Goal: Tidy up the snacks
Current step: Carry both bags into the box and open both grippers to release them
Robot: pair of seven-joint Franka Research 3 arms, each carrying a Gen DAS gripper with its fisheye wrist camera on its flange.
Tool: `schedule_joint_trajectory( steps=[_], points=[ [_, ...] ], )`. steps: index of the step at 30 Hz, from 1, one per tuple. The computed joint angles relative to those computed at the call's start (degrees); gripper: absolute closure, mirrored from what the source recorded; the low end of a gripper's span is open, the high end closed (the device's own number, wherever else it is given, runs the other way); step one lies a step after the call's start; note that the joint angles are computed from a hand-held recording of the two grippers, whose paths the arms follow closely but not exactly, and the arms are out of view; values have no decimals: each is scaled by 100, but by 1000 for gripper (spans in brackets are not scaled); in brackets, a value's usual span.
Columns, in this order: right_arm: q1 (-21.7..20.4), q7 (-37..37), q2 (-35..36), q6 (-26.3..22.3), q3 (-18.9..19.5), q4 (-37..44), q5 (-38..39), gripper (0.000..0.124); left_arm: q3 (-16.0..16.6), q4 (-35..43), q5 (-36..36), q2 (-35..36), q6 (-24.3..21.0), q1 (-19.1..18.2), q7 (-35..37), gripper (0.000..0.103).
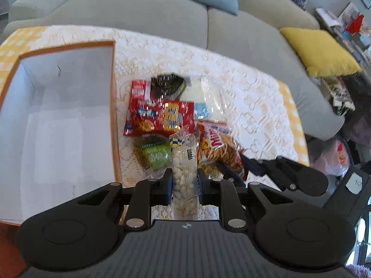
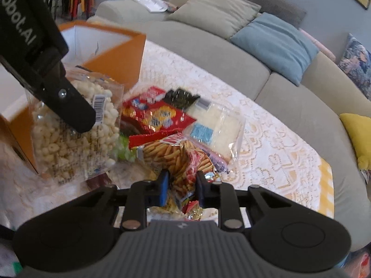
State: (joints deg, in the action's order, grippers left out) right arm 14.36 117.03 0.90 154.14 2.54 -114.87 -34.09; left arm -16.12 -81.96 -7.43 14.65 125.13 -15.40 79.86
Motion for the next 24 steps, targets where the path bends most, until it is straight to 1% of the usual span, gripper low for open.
schedule_joint_trajectory(
  steps=[4,7,9,11,12,14,16,17,19,21,22,23,24],
  points=[
    [32,146,-271,47,106,9,230,101,31,-305,-193,-424,408,129,175,80],
    [39,225,-404,135,206,91,502,101,108,-405,-200,-655,650,195,252,80],
    [64,87,-432,277,263,165,802,101,183,-439,-57,-779,754,229,224,80],
    [130,-285,-387,443,315,286,1145,101,259,-390,301,-823,708,235,140,80],
    [183,-584,-340,488,340,369,1344,101,291,-332,472,-804,636,244,119,80],
    [316,-1357,-196,491,384,580,1817,101,327,-78,731,-643,300,265,197,80],
    [449,-2173,25,308,430,883,2248,102,363,215,1034,-429,-116,265,248,80],
    [503,-2467,135,211,437,1019,2364,102,381,373,1171,-299,-331,265,293,80],
    [595,-3140,430,-86,463,1385,2745,102,411,527,1271,-160,-616,304,337,80],
    [651,-3620,715,-437,472,1763,3188,102,434,827,1292,76,-986,356,436,80],
    [672,-3828,902,-663,474,2018,3387,102,443,1011,1290,236,-1174,375,475,80],
    [693,-3994,1111,-916,472,2307,3556,102,452,1005,1232,262,-1286,434,521,80],
    [738,-4053,1258,-1124,452,2523,3637,102,469,1200,1218,424,-1493,449,483,80]
  ],
)
